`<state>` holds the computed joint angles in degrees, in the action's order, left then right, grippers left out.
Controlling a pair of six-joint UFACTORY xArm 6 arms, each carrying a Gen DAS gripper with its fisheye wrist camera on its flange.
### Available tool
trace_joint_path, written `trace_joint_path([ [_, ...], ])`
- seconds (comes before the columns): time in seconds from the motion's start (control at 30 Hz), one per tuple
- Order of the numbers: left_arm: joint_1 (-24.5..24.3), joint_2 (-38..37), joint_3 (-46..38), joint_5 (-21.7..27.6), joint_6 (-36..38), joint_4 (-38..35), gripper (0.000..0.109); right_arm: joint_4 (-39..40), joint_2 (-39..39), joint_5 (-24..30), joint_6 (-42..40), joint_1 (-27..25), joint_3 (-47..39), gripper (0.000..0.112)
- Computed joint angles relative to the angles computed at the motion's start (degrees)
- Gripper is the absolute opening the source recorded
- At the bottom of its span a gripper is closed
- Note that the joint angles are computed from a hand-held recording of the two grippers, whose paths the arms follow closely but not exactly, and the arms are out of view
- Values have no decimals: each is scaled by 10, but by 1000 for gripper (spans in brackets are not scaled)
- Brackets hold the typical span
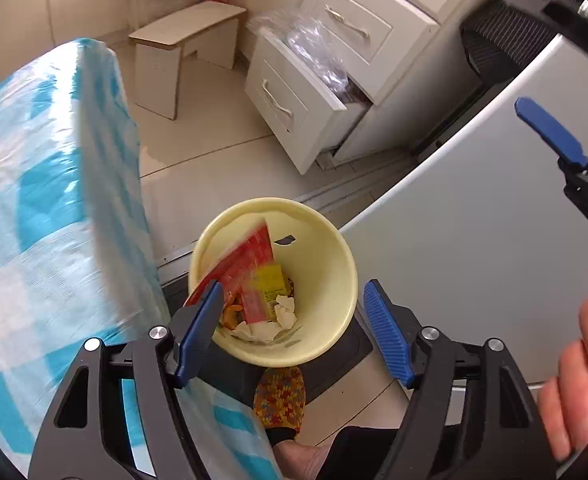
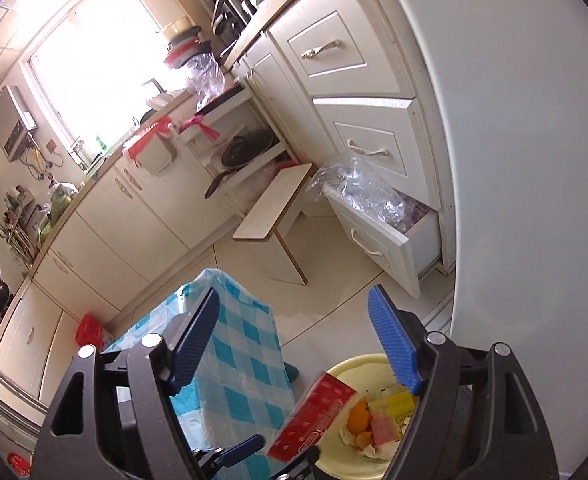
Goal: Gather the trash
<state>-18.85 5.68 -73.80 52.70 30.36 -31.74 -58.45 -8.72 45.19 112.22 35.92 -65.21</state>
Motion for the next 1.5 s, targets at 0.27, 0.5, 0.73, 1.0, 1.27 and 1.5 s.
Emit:
trace_joint_path([
  [0.27, 90, -121, 95, -22, 64, -44, 75, -24, 3, 53, 6, 46, -15, 77],
  [0.5, 160, -287, 207, -112, 135, -69, 95, -65, 43, 195, -20, 172, -76, 90],
  [0.73, 249, -377, 242, -63, 177, -79, 95, -84, 80, 281, -37, 271, -133, 93],
  [1.0, 362, -457, 260, -18, 235, -118, 95, -84, 128, 331, -90, 334, -231, 96],
  [1.27, 454, -500, 265, 21, 270, -145, 95, -94, 182, 354, -145, 367, -317, 96],
  [1.5, 503, -523, 263, 50, 285, -166, 95, -98, 205, 378, -160, 385, -351, 96],
])
